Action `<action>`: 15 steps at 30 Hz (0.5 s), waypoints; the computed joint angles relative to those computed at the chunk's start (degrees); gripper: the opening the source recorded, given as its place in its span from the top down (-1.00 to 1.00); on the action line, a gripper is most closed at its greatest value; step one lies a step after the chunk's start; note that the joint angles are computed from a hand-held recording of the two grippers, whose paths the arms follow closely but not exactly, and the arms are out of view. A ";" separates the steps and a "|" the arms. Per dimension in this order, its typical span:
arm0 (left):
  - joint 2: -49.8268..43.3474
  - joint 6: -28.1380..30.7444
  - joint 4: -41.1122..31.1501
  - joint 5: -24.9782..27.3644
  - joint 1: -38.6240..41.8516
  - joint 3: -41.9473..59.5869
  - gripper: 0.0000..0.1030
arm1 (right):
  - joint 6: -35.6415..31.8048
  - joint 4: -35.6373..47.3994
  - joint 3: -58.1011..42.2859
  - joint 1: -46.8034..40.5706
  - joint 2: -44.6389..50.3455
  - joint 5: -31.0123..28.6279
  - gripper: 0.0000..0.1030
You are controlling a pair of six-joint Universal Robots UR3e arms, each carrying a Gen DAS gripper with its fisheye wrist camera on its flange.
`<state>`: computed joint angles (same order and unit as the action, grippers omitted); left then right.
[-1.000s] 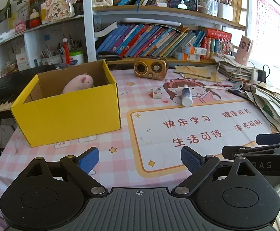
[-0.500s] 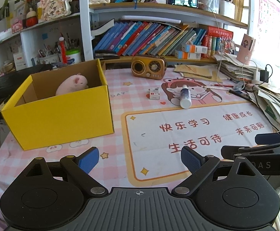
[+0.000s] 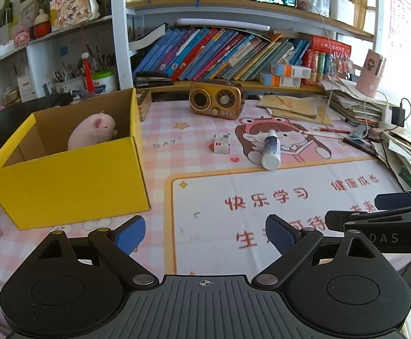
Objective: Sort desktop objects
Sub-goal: 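Move the left tool toward the small white box while the right tool approaches the spray bottle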
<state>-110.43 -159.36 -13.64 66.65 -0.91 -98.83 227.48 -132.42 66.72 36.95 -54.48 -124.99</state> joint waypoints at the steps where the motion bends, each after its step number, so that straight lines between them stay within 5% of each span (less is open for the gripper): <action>1: -0.84 -0.75 -0.08 0.73 -0.75 1.18 -0.83 | -1.13 -1.12 0.91 -0.75 -0.43 0.52 -0.56; 15: -10.63 -8.99 -3.62 10.99 -9.93 16.09 -0.83 | -13.27 -14.36 12.65 -11.27 -5.75 9.38 -0.56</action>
